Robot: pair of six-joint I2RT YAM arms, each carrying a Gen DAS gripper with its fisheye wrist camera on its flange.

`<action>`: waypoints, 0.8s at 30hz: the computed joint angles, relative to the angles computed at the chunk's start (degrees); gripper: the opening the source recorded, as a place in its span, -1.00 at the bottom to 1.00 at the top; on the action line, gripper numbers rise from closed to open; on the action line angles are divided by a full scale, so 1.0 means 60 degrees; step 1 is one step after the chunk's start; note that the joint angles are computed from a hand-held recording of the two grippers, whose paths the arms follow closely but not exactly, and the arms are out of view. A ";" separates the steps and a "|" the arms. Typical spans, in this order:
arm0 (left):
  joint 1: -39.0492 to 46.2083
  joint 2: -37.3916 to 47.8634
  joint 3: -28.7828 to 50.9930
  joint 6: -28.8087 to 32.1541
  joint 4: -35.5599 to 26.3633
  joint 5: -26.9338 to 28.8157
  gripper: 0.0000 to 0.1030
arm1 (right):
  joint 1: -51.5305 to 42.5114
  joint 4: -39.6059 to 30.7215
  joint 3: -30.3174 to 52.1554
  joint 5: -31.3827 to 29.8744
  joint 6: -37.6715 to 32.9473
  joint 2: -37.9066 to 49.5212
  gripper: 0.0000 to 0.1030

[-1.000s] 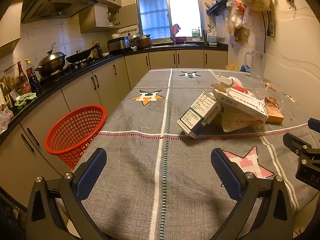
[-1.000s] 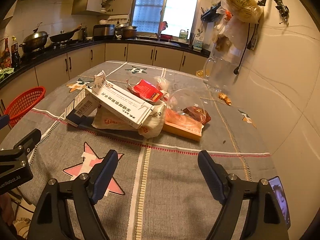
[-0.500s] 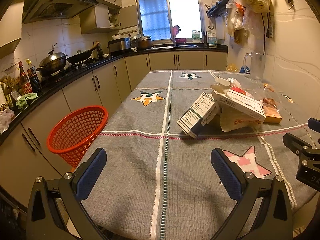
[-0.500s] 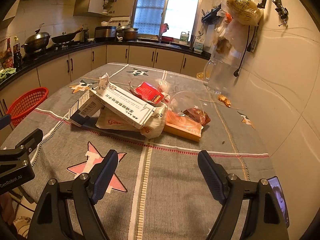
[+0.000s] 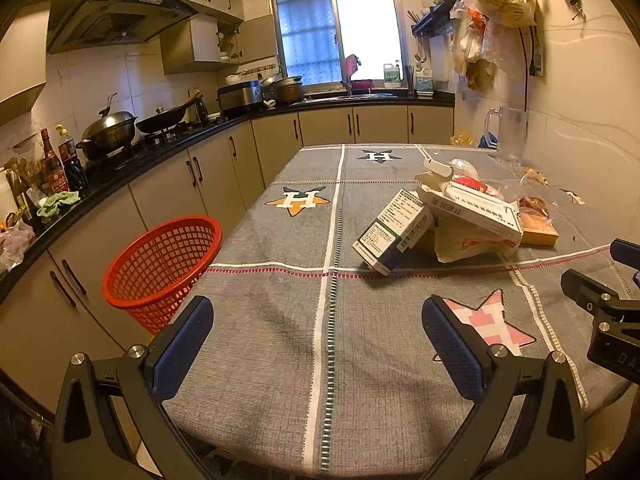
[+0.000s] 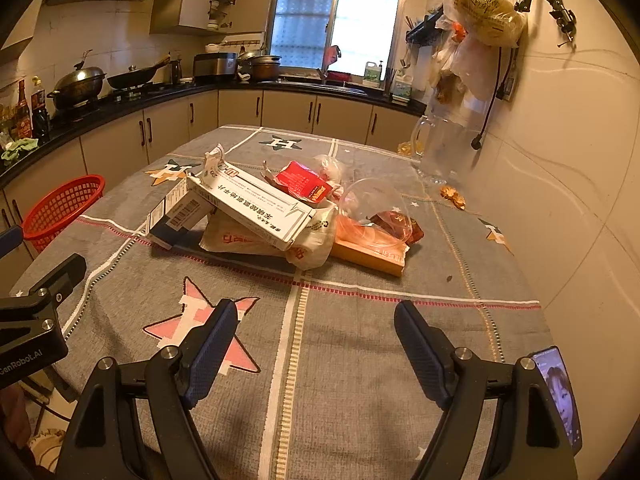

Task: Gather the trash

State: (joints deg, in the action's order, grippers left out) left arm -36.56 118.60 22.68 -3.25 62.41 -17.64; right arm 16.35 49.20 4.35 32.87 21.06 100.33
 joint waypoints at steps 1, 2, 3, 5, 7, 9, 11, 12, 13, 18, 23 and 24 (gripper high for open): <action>-0.0001 -0.0019 0.0023 0.0001 -0.0054 -0.0004 1.00 | -0.0020 0.0005 -0.0001 -0.0031 -0.0002 -0.0002 0.64; 0.0004 0.0014 0.0003 -0.0002 -0.0004 0.0013 1.00 | -0.0068 0.0035 0.0007 -0.0088 -0.0035 0.0016 0.64; 0.0001 -0.0019 0.0054 0.0014 -0.0129 0.0016 1.00 | -0.0092 0.0039 0.0025 -0.0111 -0.0058 0.0039 0.64; 0.0036 -0.0008 0.0208 0.0083 -0.0333 0.0093 1.00 | -0.0243 0.0116 0.0083 -0.0281 -0.0193 0.0133 0.63; 0.0182 -0.0060 0.0485 0.0217 -0.0778 0.0388 1.00 | -0.0591 0.0317 0.0124 -0.0664 -0.0537 0.0225 0.58; 0.0439 -0.0088 0.0828 0.0294 -0.1312 0.0832 1.00 | -0.1093 0.0524 0.0149 -0.1278 -0.0923 0.0252 0.58; 0.0761 -0.0080 0.1258 0.0351 -0.1883 0.1410 1.00 | -0.1649 0.0752 0.0180 -0.1925 -0.1240 0.0310 0.52; 0.0896 -0.0051 0.1486 0.0377 -0.2141 0.1599 1.00 | -0.1758 0.0772 0.0222 -0.2055 -0.1320 0.0341 0.49; 0.0973 0.0011 0.1593 0.0398 -0.2207 0.1710 1.00 | -0.1912 0.0833 0.0267 -0.2270 -0.1498 0.0392 0.44; 0.1189 0.0191 0.2594 0.0971 -0.3162 0.2479 0.99 | -0.2459 0.1025 0.0374 -0.3590 -0.2247 0.0374 0.39; 0.1284 0.0602 0.4085 0.2041 -0.4743 0.3445 0.99 | -0.3459 0.0550 0.0592 -0.5421 -0.2722 0.0055 0.38; 0.1279 0.0698 0.4347 0.2188 -0.4984 0.3520 0.99 | -0.3591 0.0484 0.0623 -0.5636 -0.2792 0.0024 0.38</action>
